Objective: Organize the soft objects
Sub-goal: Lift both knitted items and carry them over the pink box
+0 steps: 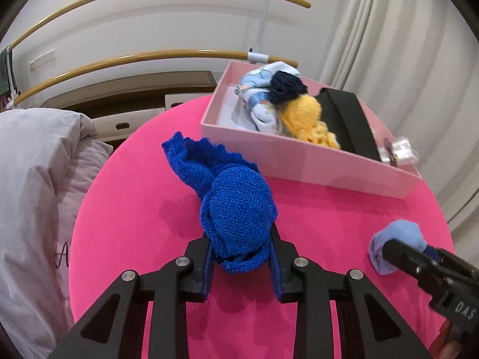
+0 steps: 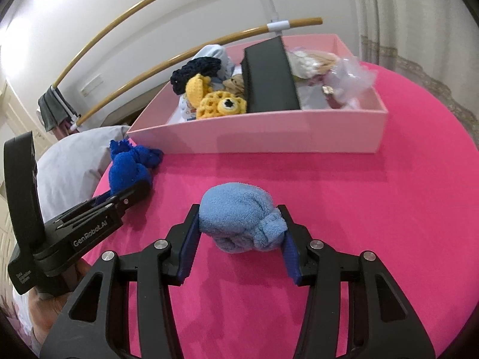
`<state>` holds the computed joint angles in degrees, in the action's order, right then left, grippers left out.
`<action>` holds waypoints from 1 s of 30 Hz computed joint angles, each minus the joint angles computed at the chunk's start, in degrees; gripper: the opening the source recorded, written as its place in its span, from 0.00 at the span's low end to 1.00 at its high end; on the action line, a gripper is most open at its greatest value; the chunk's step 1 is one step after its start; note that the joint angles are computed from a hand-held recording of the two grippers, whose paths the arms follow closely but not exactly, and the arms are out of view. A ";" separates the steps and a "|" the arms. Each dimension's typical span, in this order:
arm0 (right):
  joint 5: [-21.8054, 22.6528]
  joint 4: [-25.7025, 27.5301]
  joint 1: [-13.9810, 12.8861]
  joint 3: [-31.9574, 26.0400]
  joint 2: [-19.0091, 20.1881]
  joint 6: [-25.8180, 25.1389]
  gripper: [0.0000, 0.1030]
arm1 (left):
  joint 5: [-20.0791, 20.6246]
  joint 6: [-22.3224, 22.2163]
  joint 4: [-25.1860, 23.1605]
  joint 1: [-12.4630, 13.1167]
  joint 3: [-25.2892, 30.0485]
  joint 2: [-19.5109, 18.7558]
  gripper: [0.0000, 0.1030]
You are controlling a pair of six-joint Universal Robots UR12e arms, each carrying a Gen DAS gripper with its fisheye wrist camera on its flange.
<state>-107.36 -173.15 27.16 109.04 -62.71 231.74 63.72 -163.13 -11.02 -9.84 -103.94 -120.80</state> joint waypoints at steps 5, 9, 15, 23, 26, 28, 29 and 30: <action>-1.17 -0.35 0.64 1.52 -1.33 1.10 0.44 | -0.18 1.44 0.60 0.35 -3.17 2.53 0.26; -2.15 -0.21 1.32 2.20 -2.21 1.62 0.44 | -0.24 2.65 1.62 0.59 -5.96 4.92 0.26; -2.96 -0.60 2.26 3.04 -2.86 2.42 0.44 | -0.59 3.96 2.71 1.13 -9.44 8.22 0.26; -4.40 -0.20 3.54 3.05 -3.48 1.93 0.44 | -0.58 4.72 3.62 1.81 -11.86 10.99 0.26; -5.01 -0.05 3.79 2.80 -3.74 1.31 0.44 | -1.05 4.84 3.83 2.10 -12.21 11.84 0.26; -5.27 -0.25 3.77 2.78 -4.07 0.69 0.44 | -1.34 4.64 4.16 2.13 -12.01 12.03 0.26; -5.67 -0.20 3.74 2.66 -4.33 0.07 0.44 | -1.58 4.52 4.30 2.19 -11.91 12.18 0.26; -5.95 -0.26 3.72 2.63 -4.51 -0.37 0.44 | -1.85 4.33 4.42 2.24 -11.73 12.30 0.26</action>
<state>-113.31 -173.41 30.87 111.68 -67.22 231.37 61.87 -158.80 -6.60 -7.60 -115.67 -108.50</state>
